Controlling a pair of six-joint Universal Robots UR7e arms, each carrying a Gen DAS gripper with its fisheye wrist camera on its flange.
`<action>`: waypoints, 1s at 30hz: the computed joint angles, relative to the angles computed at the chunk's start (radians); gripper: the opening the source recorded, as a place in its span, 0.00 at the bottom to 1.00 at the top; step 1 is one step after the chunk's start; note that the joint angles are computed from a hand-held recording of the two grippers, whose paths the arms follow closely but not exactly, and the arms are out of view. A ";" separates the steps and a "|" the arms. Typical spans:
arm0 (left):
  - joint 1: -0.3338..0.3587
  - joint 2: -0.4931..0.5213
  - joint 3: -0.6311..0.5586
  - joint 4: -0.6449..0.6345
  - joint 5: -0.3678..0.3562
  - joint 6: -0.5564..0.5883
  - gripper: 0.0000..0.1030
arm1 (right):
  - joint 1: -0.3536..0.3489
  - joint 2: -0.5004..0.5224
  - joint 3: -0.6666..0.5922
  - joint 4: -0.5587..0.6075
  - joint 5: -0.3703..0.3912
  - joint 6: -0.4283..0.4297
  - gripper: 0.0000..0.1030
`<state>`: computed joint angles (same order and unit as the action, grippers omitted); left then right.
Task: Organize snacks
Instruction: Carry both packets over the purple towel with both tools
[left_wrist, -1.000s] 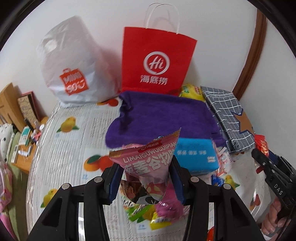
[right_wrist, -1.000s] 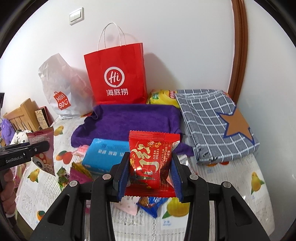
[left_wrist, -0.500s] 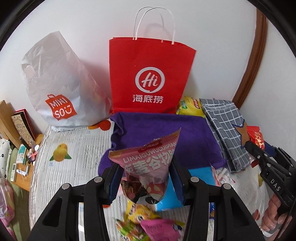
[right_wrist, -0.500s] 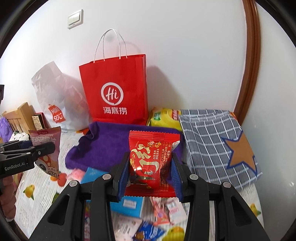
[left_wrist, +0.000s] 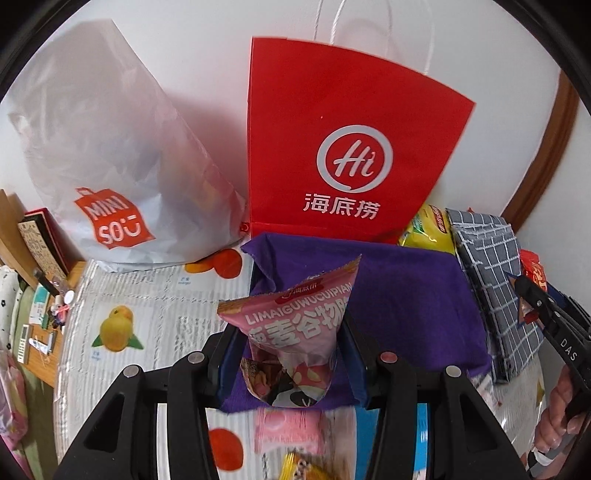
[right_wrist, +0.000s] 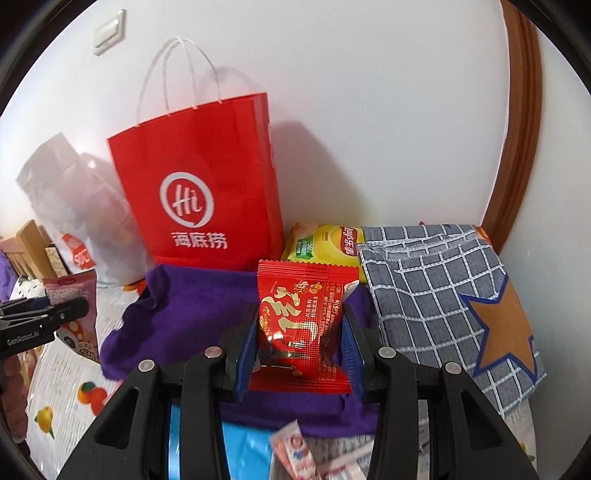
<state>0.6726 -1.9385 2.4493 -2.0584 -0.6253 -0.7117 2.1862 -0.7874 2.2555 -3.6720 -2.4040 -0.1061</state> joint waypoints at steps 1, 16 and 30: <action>0.023 0.027 -0.005 -0.048 -0.007 0.033 0.45 | -0.014 0.008 -0.013 -0.003 0.007 -0.010 0.40; 0.261 0.355 -0.099 -0.476 -0.118 0.352 0.45 | -0.199 0.077 -0.090 0.050 0.111 -0.072 0.40; 0.325 0.396 -0.103 -0.516 -0.150 0.394 0.45 | -0.273 0.118 -0.104 0.105 0.147 -0.070 0.40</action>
